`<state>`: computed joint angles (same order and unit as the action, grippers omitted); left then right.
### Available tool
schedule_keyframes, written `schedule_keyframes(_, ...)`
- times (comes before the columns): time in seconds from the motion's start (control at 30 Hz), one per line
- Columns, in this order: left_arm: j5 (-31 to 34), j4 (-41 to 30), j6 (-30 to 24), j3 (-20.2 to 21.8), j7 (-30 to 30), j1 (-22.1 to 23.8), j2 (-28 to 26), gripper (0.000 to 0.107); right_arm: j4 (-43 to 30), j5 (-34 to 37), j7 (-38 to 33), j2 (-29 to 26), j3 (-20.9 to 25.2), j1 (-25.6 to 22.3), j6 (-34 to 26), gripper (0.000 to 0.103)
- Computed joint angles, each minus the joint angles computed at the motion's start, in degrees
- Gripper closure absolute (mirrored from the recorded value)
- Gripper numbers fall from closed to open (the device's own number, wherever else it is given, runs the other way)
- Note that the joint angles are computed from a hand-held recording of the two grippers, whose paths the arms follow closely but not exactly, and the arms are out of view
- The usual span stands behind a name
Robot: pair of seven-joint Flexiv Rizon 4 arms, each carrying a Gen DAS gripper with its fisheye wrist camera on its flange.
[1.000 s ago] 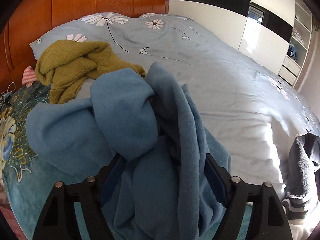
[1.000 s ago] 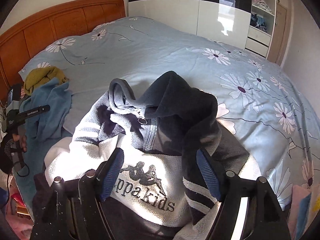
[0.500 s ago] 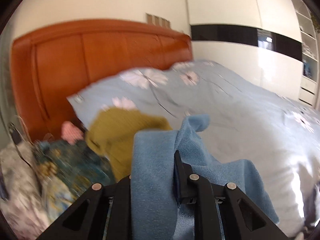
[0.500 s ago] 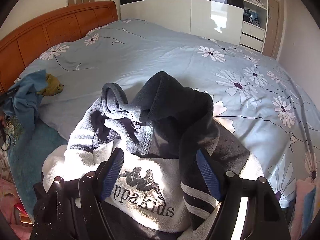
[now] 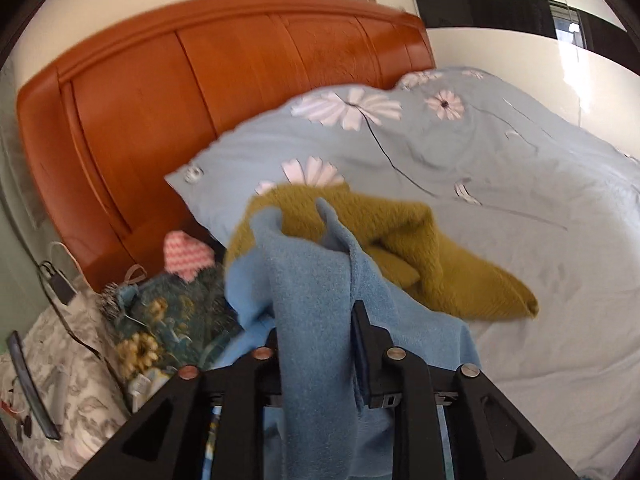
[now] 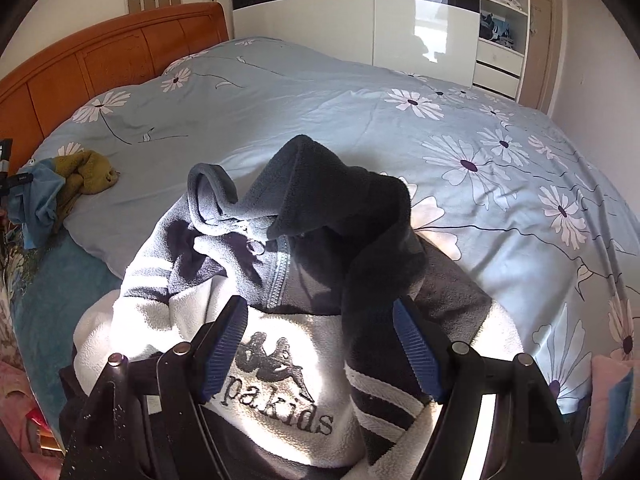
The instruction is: Fold clothes
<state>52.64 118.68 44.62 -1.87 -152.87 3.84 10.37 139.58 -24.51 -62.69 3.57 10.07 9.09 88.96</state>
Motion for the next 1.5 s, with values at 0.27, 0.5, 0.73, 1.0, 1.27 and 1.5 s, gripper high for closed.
schedule_keyframes(0.27,1.7,7.4,10.0,-3.2,-5.4,-0.1,7.1,0.033,1.3,5.9,-4.9,1.3,-1.4,-0.6,-2.0,0.027)
schedule_keyframes(0.5,-7.5,6.4,28.3,-6.0,1.2,-6.6,3.1,0.027,-0.7,7.5,-5.6,-0.9,-1.5,-0.5,-3.3,0.027)
schedule_keyframes(0.73,-40.6,0.9,41.1,-10.8,31.0,-16.7,-19.0,0.027,-4.4,9.0,-8.0,-4.3,-1.2,2.4,-7.2,0.029)
schedule_keyframes(1.0,-51.0,-8.1,37.4,-13.2,39.7,-22.6,-29.5,0.027,-7.3,12.6,-11.8,-5.7,-1.4,1.7,-13.0,0.096)
schedule_keyframes(1.27,-54.9,-12.8,32.3,-5.9,41.4,-29.2,-32.1,0.096,-10.1,6.6,-7.8,-5.5,-4.7,-1.7,-10.9,0.097)
schedule_keyframes(1.5,-45.6,-16.4,32.4,3.7,36.4,-35.2,-31.4,0.101,-12.9,10.9,-10.0,-6.6,-4.8,-3.9,-9.5,0.097)
